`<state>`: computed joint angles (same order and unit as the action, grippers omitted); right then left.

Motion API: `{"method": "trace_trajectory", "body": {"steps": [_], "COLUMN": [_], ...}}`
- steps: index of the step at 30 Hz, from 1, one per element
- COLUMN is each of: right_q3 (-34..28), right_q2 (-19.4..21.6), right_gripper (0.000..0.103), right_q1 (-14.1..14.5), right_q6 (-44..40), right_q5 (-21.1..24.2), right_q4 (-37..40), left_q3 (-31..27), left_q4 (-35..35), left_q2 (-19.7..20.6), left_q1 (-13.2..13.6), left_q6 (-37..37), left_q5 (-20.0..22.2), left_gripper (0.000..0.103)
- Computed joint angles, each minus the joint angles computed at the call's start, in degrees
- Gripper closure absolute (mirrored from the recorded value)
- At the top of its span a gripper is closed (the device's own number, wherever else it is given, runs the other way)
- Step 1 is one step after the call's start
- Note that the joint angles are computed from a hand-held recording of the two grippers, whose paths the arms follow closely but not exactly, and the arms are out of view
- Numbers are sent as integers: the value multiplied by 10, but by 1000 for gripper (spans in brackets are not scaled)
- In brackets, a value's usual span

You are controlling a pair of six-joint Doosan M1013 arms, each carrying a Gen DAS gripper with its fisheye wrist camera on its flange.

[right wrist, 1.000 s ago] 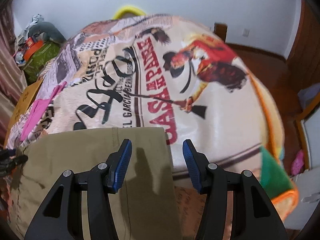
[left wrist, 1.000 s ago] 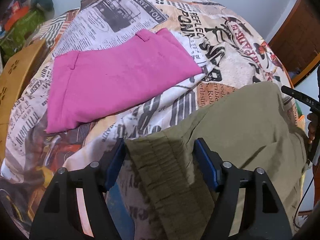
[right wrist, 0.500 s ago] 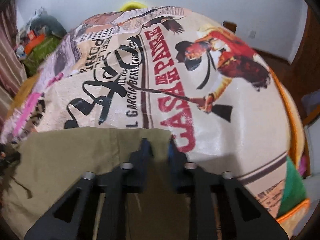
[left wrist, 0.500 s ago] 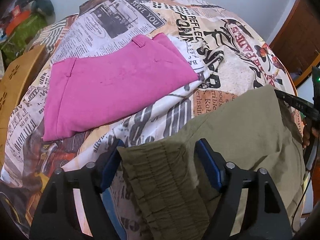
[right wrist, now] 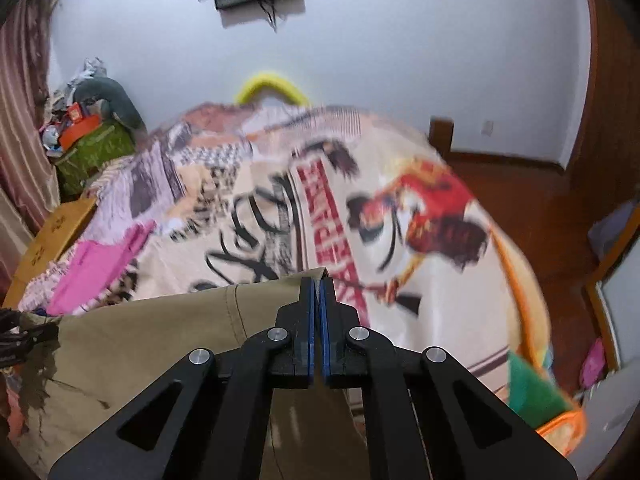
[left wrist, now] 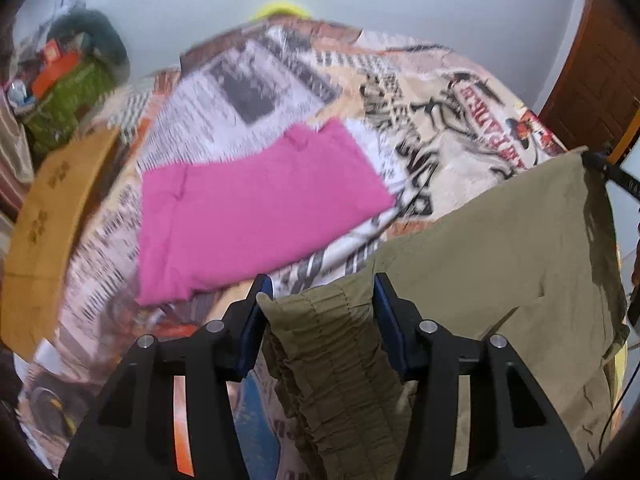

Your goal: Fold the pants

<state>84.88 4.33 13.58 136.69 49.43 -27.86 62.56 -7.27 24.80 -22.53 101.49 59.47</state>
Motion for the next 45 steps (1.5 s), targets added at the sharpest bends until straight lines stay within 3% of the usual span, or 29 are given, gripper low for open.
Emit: {"method": "trace_trajectory", "body": {"steps": [13, 14, 15, 16, 19, 22, 27, 30, 34, 37, 39, 40, 45], "right_q3": [-36, -34, -31, -27, -17, -4, 19, 24, 25, 30, 33, 36, 47], "right_q2": [-41, -44, -48, -52, -59, -71, -89, -92, -89, -87, -86, -86, -78], "right_gripper": [101, 101, 101, 101, 101, 101, 101, 101, 101, 101, 99, 97, 58], "right_q1": [27, 31, 34, 39, 49, 61, 87, 97, 81, 73, 65, 63, 42], "right_q6": [45, 43, 43, 43, 45, 44, 45, 45, 30, 36, 36, 36, 33], "right_q5": [-16, -14, -12, -10, -6, 0, 14, 38, 58, 56, 55, 53, 50], "right_q4": [-92, -94, -96, -99, -103, -101, -100, -105, -62, -57, -46, -39, -35], "left_q3": [-9, -6, -2, 2, 22, 34, 59, 55, 33, 31, 29, 28, 3], "left_q4": [-25, -26, -26, -25, -26, -35, -30, -36, -48, -39, -38, -37, -39], "left_q2": [-48, -52, -56, -61, -78, -88, -107, -104, -84, -76, -70, -66, -35], "left_q1": [-3, -4, -5, -6, -7, -5, -4, 4, 12, 10, 9, 8, 4], "left_q6": [36, 41, 44, 47, 50, 60, 68, 59, 48, 48, 48, 47, 51], "left_q5": [-60, -60, -60, -58, -66, -55, -46, -23, 18, 19, 15, 11, 23], "left_gripper": [59, 62, 78, 83, 83, 97, 98, 98, 95, 75, 54, 53, 50]}}
